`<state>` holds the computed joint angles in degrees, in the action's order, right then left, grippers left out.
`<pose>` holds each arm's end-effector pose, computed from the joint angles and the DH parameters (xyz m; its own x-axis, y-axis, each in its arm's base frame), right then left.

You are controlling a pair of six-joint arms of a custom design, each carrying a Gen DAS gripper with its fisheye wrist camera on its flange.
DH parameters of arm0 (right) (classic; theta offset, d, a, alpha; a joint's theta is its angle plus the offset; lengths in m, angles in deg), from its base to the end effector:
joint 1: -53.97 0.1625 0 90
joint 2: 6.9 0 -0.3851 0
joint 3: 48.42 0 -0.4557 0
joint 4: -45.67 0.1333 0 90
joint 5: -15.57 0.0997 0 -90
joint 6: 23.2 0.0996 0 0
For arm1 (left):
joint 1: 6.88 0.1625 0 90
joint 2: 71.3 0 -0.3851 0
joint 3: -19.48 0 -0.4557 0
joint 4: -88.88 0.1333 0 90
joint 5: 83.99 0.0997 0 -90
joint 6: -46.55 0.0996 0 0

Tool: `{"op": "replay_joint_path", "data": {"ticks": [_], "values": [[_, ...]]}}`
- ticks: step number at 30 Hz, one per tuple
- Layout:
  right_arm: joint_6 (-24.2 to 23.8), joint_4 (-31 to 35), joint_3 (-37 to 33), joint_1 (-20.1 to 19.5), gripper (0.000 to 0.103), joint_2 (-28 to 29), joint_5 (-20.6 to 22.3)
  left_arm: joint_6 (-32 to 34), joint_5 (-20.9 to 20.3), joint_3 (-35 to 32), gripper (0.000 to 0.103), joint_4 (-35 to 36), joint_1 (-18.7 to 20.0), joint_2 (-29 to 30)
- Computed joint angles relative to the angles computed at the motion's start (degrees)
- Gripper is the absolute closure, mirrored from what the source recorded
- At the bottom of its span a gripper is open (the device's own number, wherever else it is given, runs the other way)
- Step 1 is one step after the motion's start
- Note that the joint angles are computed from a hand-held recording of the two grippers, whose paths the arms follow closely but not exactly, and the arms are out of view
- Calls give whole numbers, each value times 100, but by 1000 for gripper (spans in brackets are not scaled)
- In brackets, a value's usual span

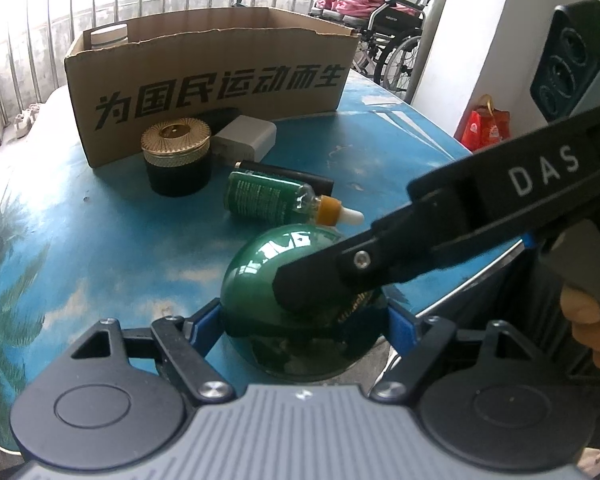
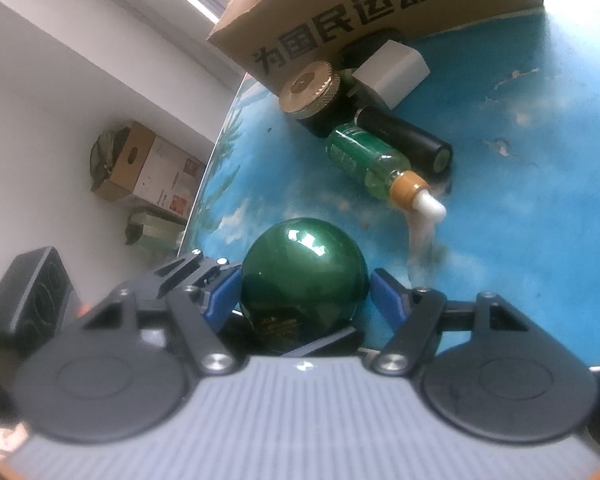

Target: Organize rigid objects

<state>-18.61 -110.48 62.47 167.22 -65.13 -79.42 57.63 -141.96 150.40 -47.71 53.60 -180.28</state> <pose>0.3511 -0.5014 0.0544 -0.9511 -0.3019 0.0656 -0.3087 0.9206 -0.2393 -0.0466 -0.4600 0.3212 -0.7449 0.3730 -0.5532 0.6022 0.7329 -0.3167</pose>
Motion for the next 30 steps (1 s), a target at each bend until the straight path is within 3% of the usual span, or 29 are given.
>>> {"op": "replay_joint_path", "data": {"ticks": [5,30], "values": [[-230,-84,-31,129,31,60,-260,41,-22,-2,20,-40,24,15],[-291,-40,-48,109,31,84,-153,0,2,26,20,70,-14,-73]]}}
